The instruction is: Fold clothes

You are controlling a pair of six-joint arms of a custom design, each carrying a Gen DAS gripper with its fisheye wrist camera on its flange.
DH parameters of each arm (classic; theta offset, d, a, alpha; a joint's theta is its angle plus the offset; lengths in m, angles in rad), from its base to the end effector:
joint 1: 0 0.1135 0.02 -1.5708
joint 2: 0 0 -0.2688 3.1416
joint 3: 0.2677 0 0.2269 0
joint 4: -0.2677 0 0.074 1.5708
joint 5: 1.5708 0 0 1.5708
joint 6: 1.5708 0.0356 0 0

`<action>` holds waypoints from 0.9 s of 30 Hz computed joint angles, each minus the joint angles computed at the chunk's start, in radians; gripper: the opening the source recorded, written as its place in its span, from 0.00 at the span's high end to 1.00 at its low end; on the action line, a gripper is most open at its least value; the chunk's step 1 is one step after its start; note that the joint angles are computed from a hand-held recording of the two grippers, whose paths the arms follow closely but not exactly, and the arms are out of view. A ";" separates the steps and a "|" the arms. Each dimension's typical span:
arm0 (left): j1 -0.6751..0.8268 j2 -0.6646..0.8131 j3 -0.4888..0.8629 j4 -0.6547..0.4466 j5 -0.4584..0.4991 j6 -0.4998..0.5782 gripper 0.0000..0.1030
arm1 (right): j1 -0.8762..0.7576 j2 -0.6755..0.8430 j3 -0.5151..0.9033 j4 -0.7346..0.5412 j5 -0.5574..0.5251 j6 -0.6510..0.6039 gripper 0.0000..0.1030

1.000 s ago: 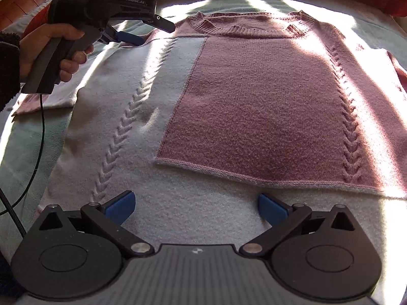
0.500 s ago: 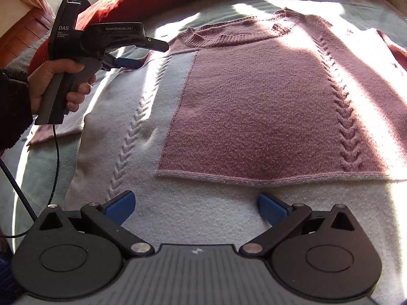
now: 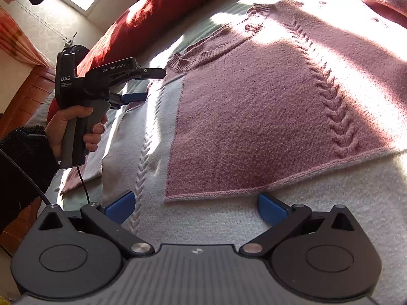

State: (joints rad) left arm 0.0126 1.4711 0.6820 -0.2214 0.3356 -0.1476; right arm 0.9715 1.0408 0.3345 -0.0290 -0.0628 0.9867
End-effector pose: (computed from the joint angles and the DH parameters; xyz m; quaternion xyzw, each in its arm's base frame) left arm 0.2473 -0.0086 0.1768 -0.0298 0.9482 -0.1785 0.2612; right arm 0.0945 0.1423 0.1756 -0.0058 0.9136 0.3526 0.2024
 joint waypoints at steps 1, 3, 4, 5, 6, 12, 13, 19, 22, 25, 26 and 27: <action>-0.009 -0.018 0.002 -0.024 -0.005 0.005 0.11 | -0.019 -0.031 -0.023 0.019 -0.020 0.019 0.00; -0.030 -0.068 -0.001 -0.078 -0.004 0.015 0.11 | -0.062 -0.109 -0.068 0.045 -0.063 0.063 0.00; -0.048 -0.099 -0.006 -0.106 -0.009 0.021 0.11 | -0.081 -0.152 -0.078 0.035 -0.078 0.078 0.00; -0.073 -0.128 -0.010 -0.134 -0.025 0.022 0.11 | -0.096 -0.191 -0.071 -0.004 -0.079 0.075 0.00; -0.100 -0.154 -0.013 -0.160 -0.042 0.019 0.11 | -0.110 -0.225 -0.047 -0.067 -0.064 0.050 0.00; -0.287 -0.234 -0.011 -0.263 -0.101 -0.067 0.11 | -0.453 -0.249 0.115 -0.348 -0.059 -0.348 0.00; -0.321 -0.231 -0.011 -0.257 -0.109 -0.091 0.11 | -0.555 -0.222 0.118 -0.328 -0.093 -0.434 0.00; -0.435 -0.180 0.003 -0.196 -0.140 -0.226 0.11 | -0.922 0.117 0.122 -0.046 -0.174 -0.706 0.00; -0.454 -0.143 0.033 -0.197 -0.152 -0.242 0.11 | -0.990 0.241 0.127 0.045 -0.155 -0.731 0.00; -0.471 -0.109 0.064 -0.200 -0.164 -0.258 0.11 | -1.062 0.274 0.156 0.068 -0.182 -0.770 0.00; -0.475 -0.103 0.073 -0.203 -0.170 -0.264 0.11 | -1.083 0.281 0.173 0.070 -0.189 -0.780 0.00; -0.481 -0.096 0.083 -0.207 -0.174 -0.270 0.11 | -1.104 0.298 0.198 0.065 -0.202 -0.792 0.00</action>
